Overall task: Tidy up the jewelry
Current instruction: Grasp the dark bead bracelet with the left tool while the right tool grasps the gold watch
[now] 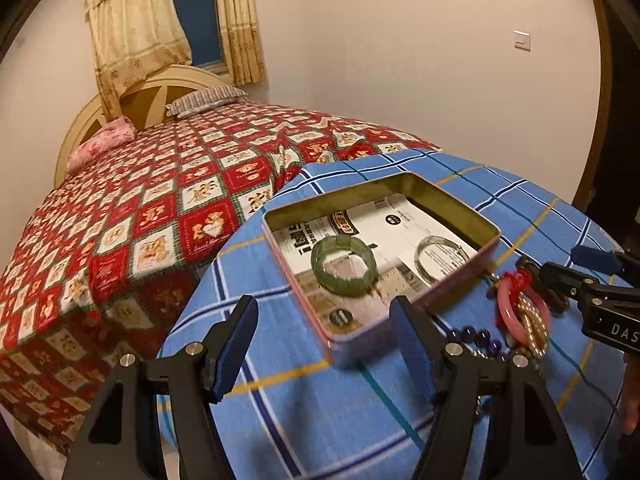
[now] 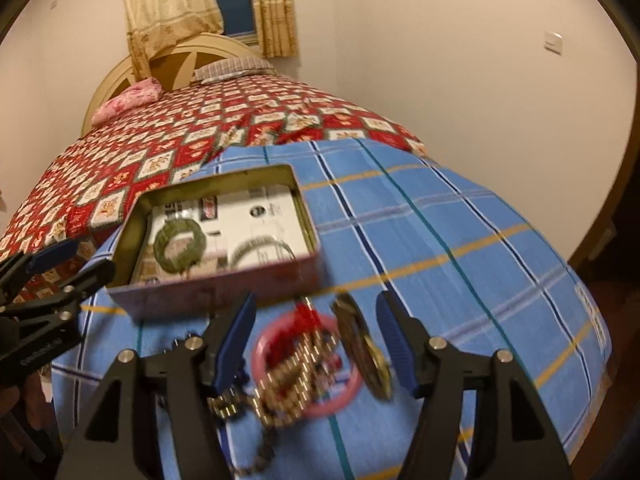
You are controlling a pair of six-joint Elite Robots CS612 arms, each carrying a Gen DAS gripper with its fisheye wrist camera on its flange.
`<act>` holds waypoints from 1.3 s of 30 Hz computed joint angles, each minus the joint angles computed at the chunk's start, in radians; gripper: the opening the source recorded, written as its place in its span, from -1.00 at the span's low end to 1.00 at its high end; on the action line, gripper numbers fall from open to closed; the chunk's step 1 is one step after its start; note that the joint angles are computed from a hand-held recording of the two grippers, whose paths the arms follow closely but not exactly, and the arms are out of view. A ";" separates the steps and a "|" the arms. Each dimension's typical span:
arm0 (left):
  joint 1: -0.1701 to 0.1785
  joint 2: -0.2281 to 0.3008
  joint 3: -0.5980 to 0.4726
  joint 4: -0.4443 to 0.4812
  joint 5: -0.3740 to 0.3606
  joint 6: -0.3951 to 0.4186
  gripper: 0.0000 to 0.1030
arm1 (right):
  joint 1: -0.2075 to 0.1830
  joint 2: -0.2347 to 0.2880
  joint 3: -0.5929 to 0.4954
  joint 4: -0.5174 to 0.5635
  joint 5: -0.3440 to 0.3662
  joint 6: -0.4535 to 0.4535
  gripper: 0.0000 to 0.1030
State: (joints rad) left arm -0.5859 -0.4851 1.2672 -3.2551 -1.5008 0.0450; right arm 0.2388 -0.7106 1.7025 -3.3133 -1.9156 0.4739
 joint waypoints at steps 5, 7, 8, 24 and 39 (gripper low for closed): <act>-0.009 -0.014 0.053 -0.031 -0.014 0.012 0.33 | 0.006 -0.009 0.048 -0.019 -0.016 0.073 0.28; -0.016 -0.013 0.060 -0.022 -0.017 0.025 0.33 | 0.007 -0.010 0.060 -0.028 -0.016 0.095 0.28; -0.019 -0.012 0.061 -0.019 -0.013 0.030 0.33 | 0.007 -0.009 0.063 -0.030 -0.011 0.105 0.28; -0.025 0.028 -0.023 0.158 -0.087 0.067 -0.15 | -0.010 -0.001 0.056 0.035 -0.030 0.103 0.19; -0.015 0.031 -0.036 0.192 -0.202 0.106 -0.74 | -0.019 0.006 0.053 0.055 0.029 0.089 -0.67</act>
